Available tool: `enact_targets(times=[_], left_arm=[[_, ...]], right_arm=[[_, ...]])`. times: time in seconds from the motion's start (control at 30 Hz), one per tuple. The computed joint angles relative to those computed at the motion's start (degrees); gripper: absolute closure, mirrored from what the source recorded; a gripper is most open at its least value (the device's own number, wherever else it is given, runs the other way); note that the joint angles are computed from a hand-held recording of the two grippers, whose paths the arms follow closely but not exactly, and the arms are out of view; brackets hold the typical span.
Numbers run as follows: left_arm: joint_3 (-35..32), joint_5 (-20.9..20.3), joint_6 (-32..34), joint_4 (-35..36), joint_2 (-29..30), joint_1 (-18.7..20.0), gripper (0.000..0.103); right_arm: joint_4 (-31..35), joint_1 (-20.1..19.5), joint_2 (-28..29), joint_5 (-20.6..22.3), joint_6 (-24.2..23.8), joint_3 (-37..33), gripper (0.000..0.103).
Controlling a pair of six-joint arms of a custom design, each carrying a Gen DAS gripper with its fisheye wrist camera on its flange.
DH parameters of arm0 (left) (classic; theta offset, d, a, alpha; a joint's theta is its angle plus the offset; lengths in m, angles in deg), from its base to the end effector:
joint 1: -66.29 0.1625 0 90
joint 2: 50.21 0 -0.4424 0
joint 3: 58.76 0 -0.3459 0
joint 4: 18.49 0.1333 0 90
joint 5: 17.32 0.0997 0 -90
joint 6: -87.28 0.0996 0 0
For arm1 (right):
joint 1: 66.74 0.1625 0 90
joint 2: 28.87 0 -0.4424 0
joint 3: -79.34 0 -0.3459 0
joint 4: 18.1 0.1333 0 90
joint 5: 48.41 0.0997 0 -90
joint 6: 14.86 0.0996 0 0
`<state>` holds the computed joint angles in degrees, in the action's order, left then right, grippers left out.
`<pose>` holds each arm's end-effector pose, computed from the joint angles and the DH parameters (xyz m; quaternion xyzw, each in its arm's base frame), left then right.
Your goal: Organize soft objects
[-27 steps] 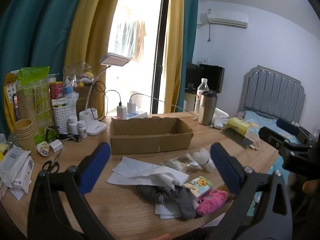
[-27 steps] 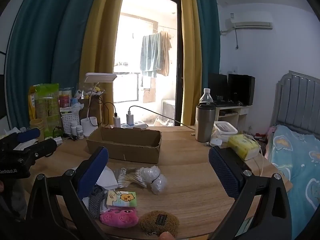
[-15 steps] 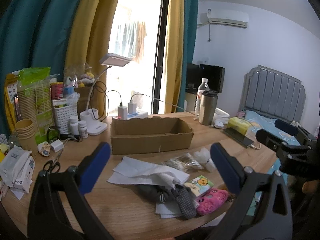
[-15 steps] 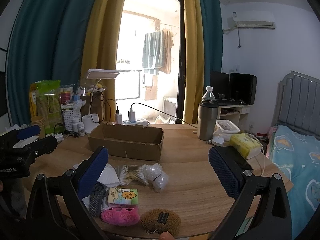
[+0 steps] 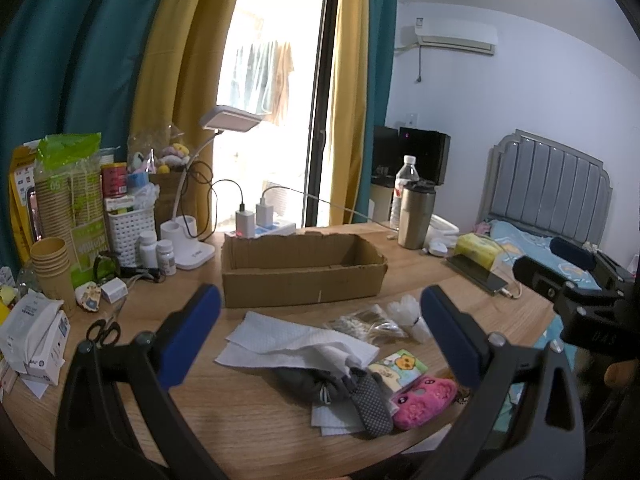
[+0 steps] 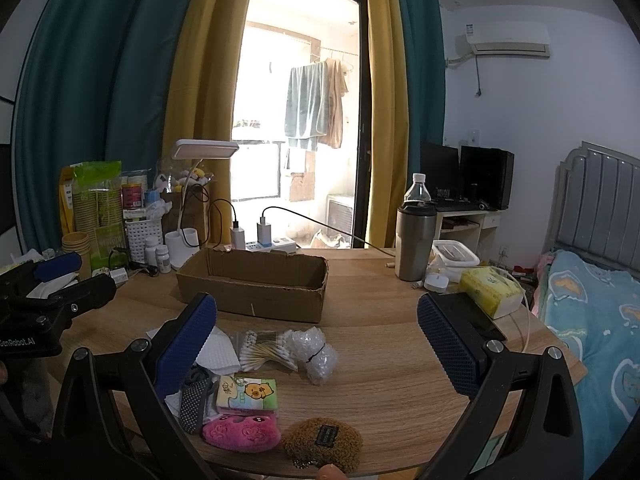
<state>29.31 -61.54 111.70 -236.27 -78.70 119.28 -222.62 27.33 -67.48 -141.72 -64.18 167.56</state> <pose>-0.2371 -0.6546 0.1420 0.2022 0.7672 -0.5487 0.2635 0.1771 -0.6913 0.2232 0.3651 -0.7605 0.4858 0.2289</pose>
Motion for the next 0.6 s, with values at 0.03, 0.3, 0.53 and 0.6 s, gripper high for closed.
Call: enact_targets(times=[0.03, 0.3, 0.53, 0.6], left_arm=[[0.0, 0.0, 0.0, 0.0, 0.0, 0.0, 0.002], [0.31, 0.1, -0.26, 0.14, -0.12, -0.06, 0.002], [0.31, 0.09, -0.25, 0.14, -0.13, -0.07, 0.002], [0.3, 0.1, -0.28, 0.19, -0.14, -0.07, 0.002]], right_arm=[[-0.04, 0.0, 0.02, 0.0, 0.03, 0.02, 0.001], [0.04, -0.02, -0.02, 0.01, 0.05, 0.03, 0.001], [0.06, -0.03, -0.02, 0.05, 0.04, -0.02, 0.001], [0.1, -0.03, -0.03, 0.05, 0.06, -0.03, 0.001]])
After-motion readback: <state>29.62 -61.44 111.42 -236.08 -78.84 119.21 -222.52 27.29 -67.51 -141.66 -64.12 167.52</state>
